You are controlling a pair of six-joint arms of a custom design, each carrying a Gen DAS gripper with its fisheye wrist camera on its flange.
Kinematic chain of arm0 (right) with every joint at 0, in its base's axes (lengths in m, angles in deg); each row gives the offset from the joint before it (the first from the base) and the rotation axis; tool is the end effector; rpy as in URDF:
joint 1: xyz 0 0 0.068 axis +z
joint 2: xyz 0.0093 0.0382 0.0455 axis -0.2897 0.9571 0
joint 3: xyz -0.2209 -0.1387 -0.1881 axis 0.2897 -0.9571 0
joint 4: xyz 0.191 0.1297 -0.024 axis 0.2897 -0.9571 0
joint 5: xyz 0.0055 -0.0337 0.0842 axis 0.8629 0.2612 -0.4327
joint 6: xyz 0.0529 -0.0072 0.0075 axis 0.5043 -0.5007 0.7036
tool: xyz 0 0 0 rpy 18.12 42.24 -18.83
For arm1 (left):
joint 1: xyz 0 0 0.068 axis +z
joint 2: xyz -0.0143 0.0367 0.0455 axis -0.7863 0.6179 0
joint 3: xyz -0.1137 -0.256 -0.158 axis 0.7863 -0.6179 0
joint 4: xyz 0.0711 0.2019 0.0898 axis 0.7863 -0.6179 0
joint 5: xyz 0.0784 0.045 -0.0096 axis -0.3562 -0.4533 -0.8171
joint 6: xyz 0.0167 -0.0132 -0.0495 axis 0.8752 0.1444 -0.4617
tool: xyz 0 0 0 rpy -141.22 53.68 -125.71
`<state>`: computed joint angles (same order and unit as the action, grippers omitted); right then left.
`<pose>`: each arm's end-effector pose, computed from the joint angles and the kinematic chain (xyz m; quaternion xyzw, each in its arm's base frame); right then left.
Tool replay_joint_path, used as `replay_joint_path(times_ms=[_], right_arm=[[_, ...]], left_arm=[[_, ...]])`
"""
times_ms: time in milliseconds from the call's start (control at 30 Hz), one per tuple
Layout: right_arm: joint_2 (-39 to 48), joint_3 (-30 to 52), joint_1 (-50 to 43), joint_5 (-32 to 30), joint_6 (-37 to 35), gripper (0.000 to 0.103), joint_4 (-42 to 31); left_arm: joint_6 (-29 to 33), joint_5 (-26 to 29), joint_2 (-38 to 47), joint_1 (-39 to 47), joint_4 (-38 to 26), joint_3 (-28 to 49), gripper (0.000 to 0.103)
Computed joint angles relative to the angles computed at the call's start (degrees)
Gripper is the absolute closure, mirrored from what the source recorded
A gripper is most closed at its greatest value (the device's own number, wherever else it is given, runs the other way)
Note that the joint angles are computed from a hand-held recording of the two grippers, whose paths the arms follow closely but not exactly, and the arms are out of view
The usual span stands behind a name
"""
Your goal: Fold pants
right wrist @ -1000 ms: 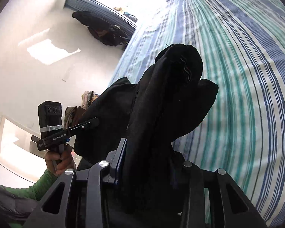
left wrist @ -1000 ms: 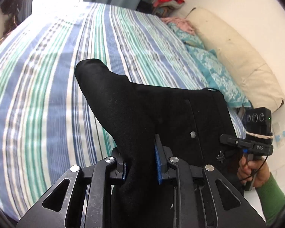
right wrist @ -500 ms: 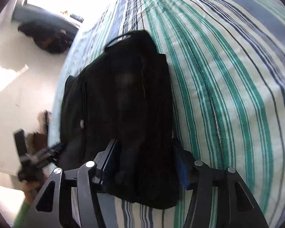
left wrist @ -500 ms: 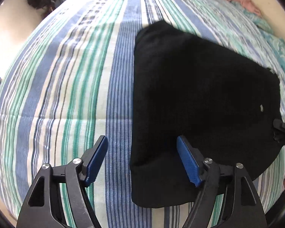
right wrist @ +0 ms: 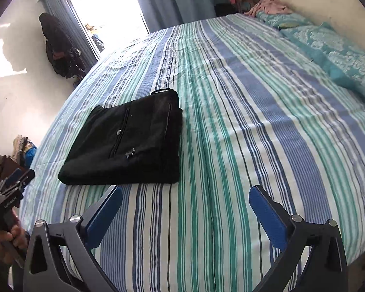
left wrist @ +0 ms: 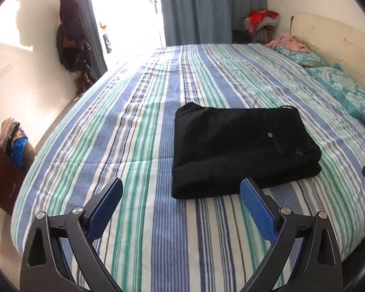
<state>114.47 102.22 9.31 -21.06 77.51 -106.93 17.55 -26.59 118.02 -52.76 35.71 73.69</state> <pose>0.2070 0.0897 0.2620 0.1913 0.9235 0.0518 0.3285 0.2944 -0.0109 0.2745 0.1672 0.9016 -0.0307 0.3978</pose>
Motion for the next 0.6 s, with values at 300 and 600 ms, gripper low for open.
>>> replay_joint_path(times_ms=[300,600], right_arm=[[3.39,13.75,35.75,26.5,33.22,0.0,-28.79],[10.94,27.8,45.05,31.11,46.04,0.0,-48.19]], left_arm=[[-2.2,1.99,-14.78,-0.03,-10.09,-2.72,0.002],[-0.85,-1.54,-18.61,-0.09,-18.76,-2.46,0.002]])
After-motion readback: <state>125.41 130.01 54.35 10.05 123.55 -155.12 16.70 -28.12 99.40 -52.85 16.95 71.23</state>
